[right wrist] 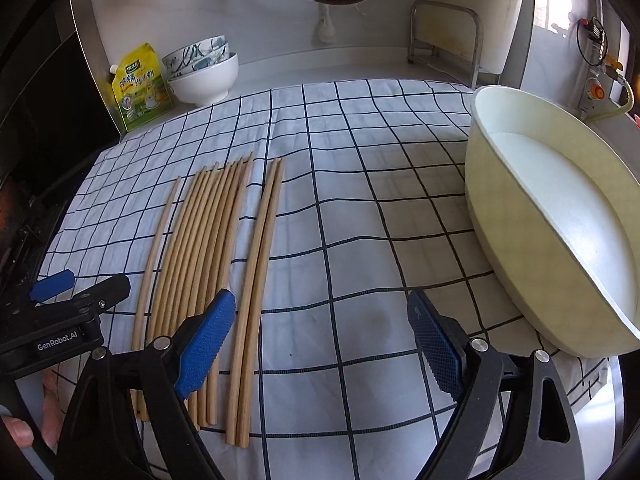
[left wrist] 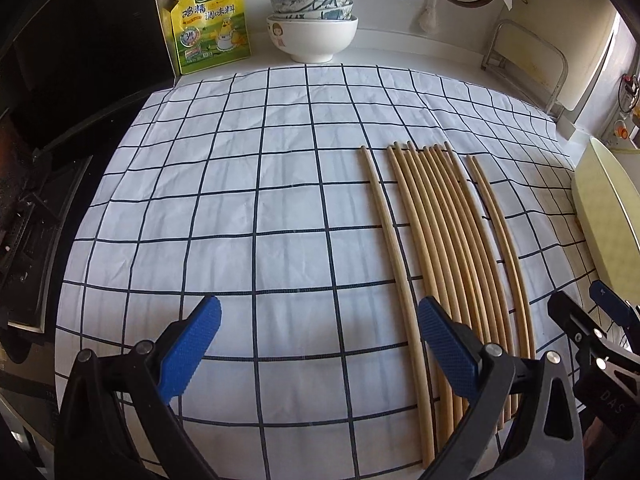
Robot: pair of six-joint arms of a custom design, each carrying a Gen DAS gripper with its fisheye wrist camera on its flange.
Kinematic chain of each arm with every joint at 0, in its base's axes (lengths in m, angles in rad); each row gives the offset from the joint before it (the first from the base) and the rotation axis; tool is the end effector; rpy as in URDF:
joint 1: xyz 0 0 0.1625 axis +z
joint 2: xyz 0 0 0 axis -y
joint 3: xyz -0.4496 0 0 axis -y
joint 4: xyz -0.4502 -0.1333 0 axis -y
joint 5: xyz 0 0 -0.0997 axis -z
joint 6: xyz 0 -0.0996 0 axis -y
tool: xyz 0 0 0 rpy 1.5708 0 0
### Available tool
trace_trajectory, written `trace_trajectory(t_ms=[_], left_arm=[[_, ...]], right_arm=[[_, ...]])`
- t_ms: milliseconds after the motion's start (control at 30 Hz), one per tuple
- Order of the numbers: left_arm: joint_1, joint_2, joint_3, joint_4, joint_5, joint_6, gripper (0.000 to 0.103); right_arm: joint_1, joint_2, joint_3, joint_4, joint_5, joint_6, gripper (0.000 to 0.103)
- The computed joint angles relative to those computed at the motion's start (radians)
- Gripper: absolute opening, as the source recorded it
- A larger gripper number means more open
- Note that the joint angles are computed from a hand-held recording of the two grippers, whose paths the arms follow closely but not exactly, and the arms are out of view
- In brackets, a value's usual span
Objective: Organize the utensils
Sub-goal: 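Lower the right tool onto one wooden chopstick and close it while the left tool grasps another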
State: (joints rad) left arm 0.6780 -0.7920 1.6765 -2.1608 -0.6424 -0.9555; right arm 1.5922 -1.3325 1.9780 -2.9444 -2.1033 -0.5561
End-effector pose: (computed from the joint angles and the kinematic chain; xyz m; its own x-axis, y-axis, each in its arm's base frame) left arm -0.3953 -0.5919 0.0482 -0.7210 -0.1367 -0.6793 0.2711 0.8465 -0.4581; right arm 0.0955 -0.5954 0.3309 -0.7293 -0.1227 0.6731 -0.4721 0.8024 -0.3651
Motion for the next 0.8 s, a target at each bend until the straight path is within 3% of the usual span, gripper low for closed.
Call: trace_trajectory(t_ms=[800], left_arm=[[0.014, 0.041, -0.036, 0.034, -0.012, 0.002, 0.097]], right_arm=[[0.007, 0.083, -0.011, -0.117, -0.072, -0.123, 0.084]])
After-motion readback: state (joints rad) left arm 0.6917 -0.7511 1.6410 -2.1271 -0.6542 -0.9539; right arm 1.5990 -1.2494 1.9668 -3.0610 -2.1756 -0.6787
